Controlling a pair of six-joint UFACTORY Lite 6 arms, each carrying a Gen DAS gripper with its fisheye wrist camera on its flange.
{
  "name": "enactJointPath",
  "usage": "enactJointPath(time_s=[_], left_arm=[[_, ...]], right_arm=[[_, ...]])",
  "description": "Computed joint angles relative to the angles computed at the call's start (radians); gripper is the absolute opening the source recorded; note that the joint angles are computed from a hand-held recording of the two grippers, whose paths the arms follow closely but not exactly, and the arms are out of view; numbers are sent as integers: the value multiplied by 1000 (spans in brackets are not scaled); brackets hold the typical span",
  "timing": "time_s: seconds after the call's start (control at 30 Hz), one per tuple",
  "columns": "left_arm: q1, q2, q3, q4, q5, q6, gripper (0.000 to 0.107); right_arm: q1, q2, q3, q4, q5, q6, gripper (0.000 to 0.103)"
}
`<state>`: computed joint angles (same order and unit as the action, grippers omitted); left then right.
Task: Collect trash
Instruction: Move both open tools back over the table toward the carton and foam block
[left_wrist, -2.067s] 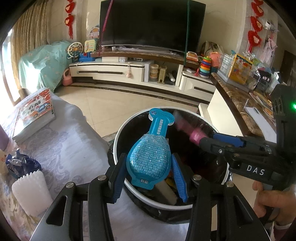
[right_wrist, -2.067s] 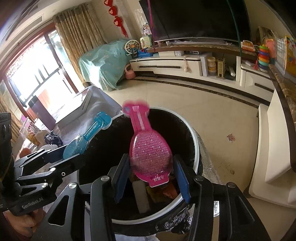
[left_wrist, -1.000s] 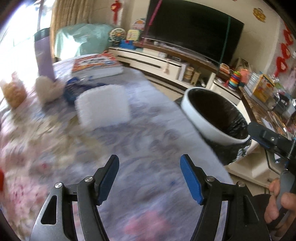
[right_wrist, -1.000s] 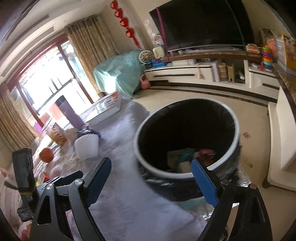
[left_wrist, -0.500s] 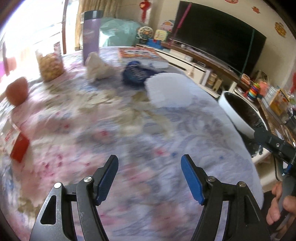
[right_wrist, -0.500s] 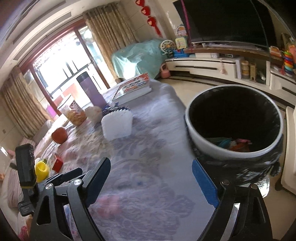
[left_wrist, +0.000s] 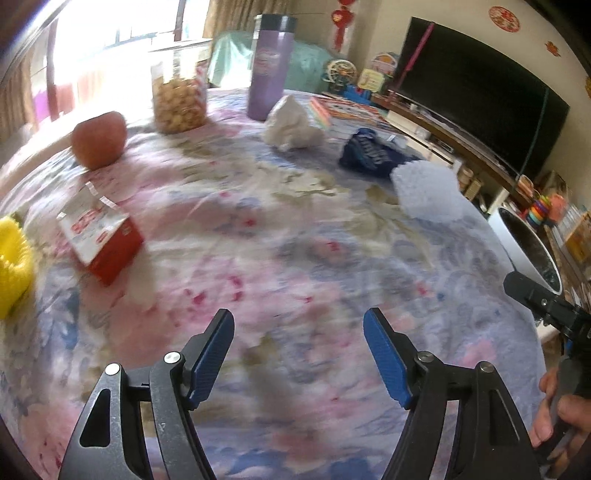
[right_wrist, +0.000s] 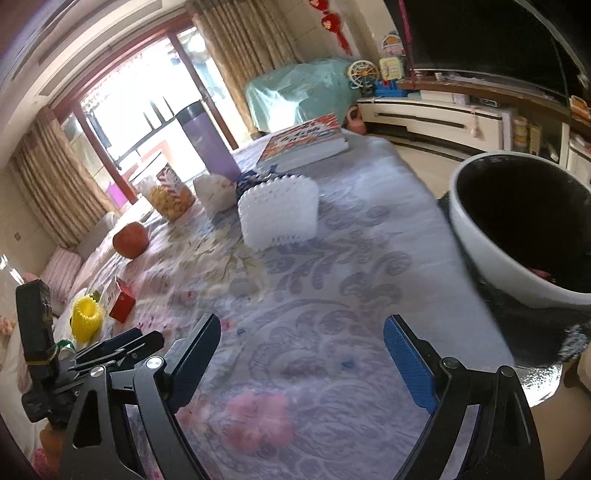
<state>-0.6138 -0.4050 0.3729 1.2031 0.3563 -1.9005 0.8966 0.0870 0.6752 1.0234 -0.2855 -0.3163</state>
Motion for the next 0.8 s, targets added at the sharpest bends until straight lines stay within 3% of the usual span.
enactJointPath(time_s=[0.17, 0.43, 0.67, 0.8], left_arm=[[66, -81, -65, -93, 2, 102, 73], [211, -174, -120, -202, -9, 242, 77], [388, -139, -109, -242, -86, 303, 79], [425, -58, -62, -132, -76, 177, 79]], right_arm=[[-3, 85, 62, -107, 10, 95, 91], [-13, 176, 164, -125, 27, 75, 91], [-45, 236, 239, -138, 47, 49, 91], [-61, 287, 300, -107, 64, -3, 91]])
